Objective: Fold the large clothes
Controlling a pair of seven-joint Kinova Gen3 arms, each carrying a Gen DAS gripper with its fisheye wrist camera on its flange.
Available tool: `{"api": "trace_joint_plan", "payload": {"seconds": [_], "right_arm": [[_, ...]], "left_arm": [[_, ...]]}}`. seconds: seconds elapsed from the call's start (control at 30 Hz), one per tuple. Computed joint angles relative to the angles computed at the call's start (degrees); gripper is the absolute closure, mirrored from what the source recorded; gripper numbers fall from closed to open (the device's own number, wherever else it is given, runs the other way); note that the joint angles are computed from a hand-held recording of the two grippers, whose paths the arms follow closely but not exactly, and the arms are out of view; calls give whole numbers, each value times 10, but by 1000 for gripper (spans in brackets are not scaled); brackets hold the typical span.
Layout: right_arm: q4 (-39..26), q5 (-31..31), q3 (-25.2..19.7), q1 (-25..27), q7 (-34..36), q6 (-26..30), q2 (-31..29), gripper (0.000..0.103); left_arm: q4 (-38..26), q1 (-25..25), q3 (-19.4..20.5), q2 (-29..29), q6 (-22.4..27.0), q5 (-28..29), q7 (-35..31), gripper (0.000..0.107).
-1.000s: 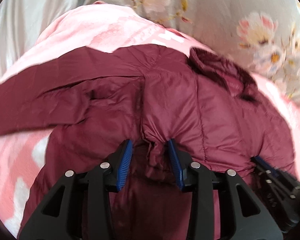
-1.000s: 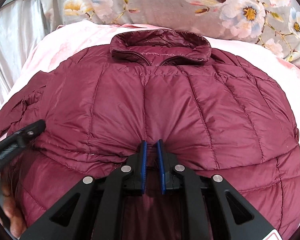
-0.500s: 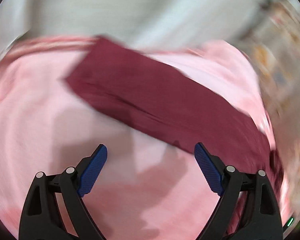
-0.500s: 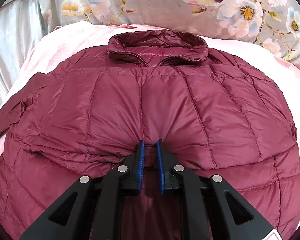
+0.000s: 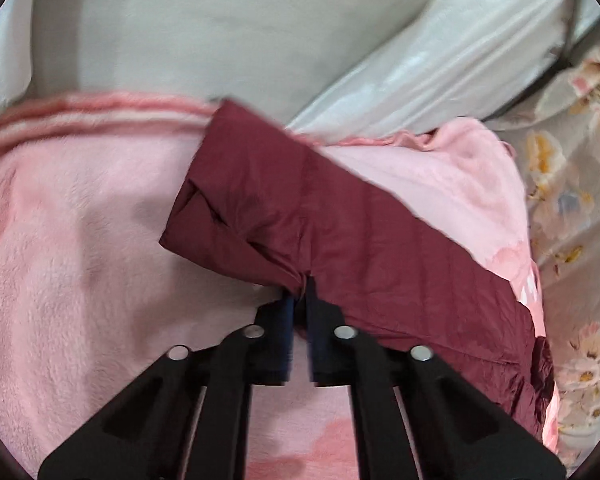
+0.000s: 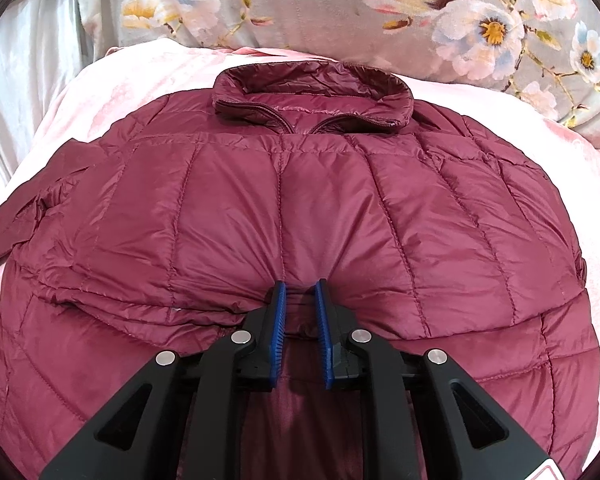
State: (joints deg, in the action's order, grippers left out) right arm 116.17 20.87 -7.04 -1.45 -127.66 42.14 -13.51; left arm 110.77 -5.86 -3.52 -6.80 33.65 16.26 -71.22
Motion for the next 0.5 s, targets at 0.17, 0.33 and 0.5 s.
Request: {"api": "trace_joint_plan", "payload": {"seconds": [0.17,0.33,0.5], "right_arm": [[-4,49,-34,10,-57,23,3,75],[34,99,-47,12,-127,-5,-65,48],[55,66,-38,27,-90,7,-156,43]], "left_arm": [[-25,-29,132,-57,-24,-117,76,106],[-113,19,257,-54,-14,-233,151,106],[-225,91,378,21,18,-350,210,106]]}}
